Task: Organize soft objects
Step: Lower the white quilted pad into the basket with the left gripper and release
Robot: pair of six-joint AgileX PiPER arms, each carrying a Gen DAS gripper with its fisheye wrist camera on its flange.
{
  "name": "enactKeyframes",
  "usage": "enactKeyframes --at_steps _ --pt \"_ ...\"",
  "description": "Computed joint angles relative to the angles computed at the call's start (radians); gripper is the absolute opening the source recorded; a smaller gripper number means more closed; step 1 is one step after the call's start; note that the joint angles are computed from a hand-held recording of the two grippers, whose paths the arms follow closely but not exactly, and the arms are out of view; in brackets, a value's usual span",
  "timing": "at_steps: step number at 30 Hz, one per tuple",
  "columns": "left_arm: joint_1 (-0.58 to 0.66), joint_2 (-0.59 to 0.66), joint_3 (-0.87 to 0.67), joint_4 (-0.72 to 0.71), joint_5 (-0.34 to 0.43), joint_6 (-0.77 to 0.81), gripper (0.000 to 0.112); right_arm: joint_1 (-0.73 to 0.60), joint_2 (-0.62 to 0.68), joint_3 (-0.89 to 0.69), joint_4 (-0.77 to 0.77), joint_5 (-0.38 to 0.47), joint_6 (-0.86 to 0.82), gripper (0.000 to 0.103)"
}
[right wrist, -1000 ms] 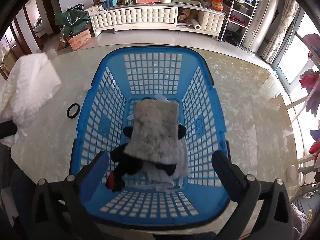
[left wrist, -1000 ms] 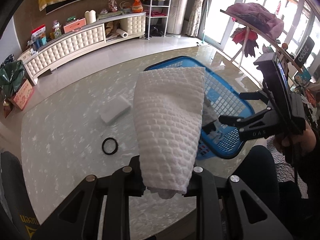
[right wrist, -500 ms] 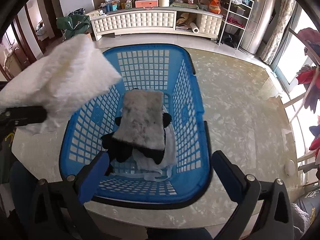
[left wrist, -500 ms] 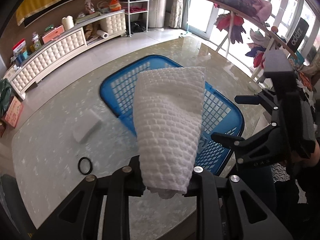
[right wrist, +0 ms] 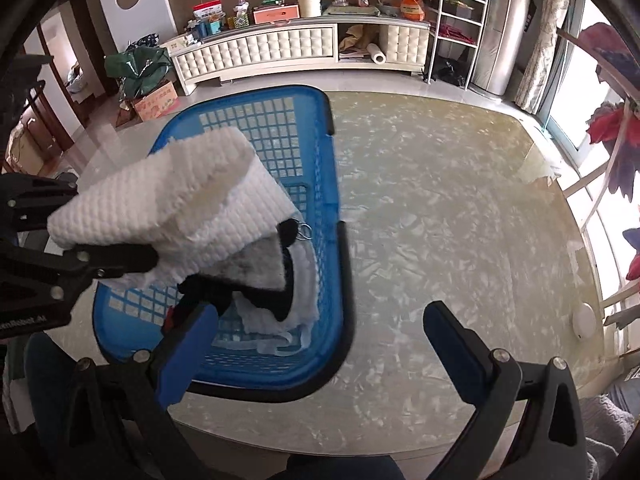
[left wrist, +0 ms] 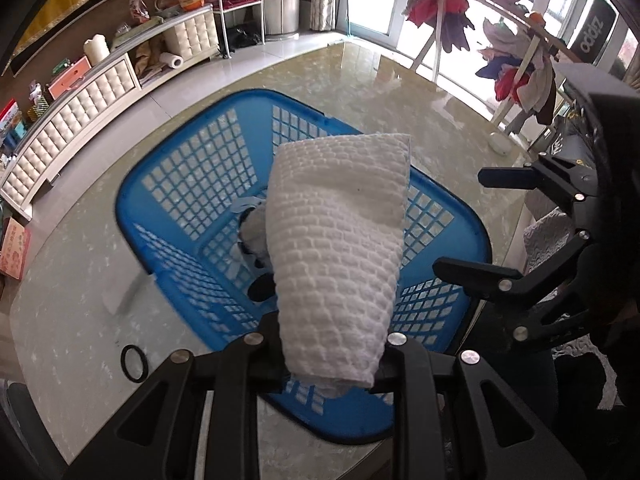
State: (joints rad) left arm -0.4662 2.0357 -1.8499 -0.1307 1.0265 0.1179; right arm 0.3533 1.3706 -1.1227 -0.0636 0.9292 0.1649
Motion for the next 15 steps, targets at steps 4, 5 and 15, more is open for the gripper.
enactKeyframes --at_steps 4,5,15 --pt "-0.004 0.04 -0.04 0.006 0.028 -0.001 0.023 -0.023 -0.004 0.007 0.028 -0.002 -0.022 0.103" --pt "-0.007 0.045 -0.038 0.01 0.028 -0.006 0.023 -0.027 -0.003 0.005 0.033 -0.001 -0.024 0.103" --pt "-0.033 0.154 -0.161 0.037 0.104 -0.021 0.024 -0.073 -0.003 0.013 0.069 -0.007 -0.044 0.103"
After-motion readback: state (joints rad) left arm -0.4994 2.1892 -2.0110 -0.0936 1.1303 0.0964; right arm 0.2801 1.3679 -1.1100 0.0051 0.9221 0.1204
